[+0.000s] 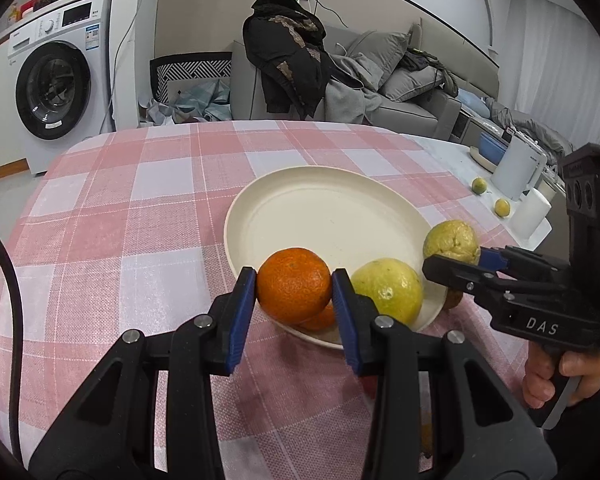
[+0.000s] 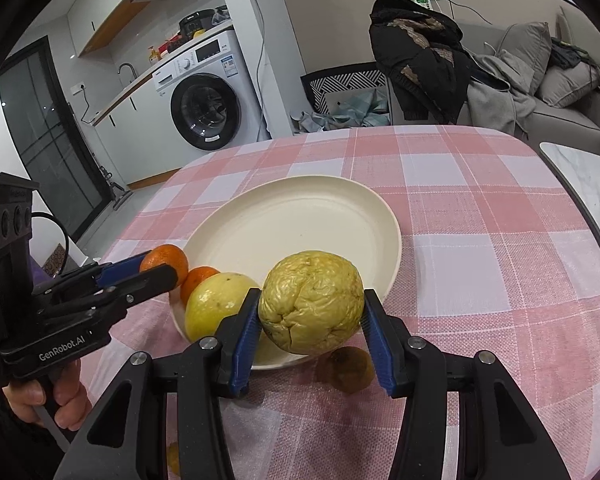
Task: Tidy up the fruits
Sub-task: 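Carry the mandarin with the left tool while the right tool carries the wrinkled fruit to the plate, then open the left tool on the plate while the right tool releases the wrinkled fruit there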
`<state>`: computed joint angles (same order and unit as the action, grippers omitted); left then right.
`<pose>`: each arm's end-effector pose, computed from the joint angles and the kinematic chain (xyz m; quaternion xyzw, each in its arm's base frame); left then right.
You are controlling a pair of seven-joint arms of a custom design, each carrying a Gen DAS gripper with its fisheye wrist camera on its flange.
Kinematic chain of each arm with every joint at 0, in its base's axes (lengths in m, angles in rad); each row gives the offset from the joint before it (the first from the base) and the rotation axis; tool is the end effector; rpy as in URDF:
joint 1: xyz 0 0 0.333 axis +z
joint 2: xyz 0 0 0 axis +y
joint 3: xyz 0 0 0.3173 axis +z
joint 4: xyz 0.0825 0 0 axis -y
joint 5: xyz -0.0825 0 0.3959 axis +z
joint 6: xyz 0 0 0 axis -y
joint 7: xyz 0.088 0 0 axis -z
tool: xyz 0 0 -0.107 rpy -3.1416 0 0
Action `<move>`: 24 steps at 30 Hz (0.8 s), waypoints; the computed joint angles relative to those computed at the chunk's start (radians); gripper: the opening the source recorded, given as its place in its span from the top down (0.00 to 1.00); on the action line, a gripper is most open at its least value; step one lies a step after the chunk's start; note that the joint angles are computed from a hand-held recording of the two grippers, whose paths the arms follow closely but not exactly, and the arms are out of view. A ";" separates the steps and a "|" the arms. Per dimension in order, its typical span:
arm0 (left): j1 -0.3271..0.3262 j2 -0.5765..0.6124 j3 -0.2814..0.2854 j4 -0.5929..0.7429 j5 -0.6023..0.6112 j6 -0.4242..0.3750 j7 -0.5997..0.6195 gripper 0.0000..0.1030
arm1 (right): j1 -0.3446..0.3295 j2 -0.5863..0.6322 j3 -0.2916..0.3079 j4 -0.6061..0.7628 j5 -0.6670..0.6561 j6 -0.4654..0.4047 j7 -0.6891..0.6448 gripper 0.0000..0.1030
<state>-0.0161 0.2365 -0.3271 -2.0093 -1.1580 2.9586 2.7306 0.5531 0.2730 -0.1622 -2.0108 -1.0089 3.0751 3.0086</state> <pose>0.6128 -0.1436 0.3872 -0.5077 0.7526 -0.3933 0.1457 0.5553 0.3089 0.3777 -0.6343 0.6593 -0.1884 0.3572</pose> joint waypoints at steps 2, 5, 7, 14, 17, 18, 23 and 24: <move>0.000 0.012 0.000 0.013 0.003 0.004 -0.006 0.65 | 0.006 0.005 -0.004 0.009 -0.015 -0.008 0.005 0.52; 0.001 0.026 -0.005 0.025 0.015 0.024 -0.017 0.65 | 0.000 0.010 0.004 0.015 -0.014 -0.010 -0.001 0.52; 0.006 0.032 -0.014 0.029 0.021 0.035 -0.016 0.65 | -0.007 0.012 0.015 0.015 0.006 -0.013 -0.026 0.52; 0.030 0.052 -0.048 0.039 0.048 0.068 -0.033 0.65 | 0.034 0.012 -0.022 0.022 -0.053 -0.022 0.019 0.51; 0.019 0.058 -0.036 0.034 0.117 0.084 -0.103 0.65 | 0.040 0.000 -0.027 0.027 -0.139 -0.041 0.098 0.48; 0.023 0.060 -0.040 0.033 0.133 0.091 -0.119 0.65 | 0.036 -0.005 -0.022 0.027 -0.160 -0.050 0.119 0.47; 0.038 0.053 -0.052 0.011 0.212 0.111 -0.200 0.42 | 0.016 -0.041 0.007 0.009 -0.287 -0.089 0.246 0.32; 0.050 0.050 -0.068 0.003 0.211 0.133 -0.198 0.35 | 0.009 -0.049 0.015 0.002 -0.306 -0.093 0.266 0.30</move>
<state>0.0334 0.2863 -0.3949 -2.0067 -0.9467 3.0913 2.5323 0.5617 0.2236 -0.1471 -2.0093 -1.3149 2.9817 3.2749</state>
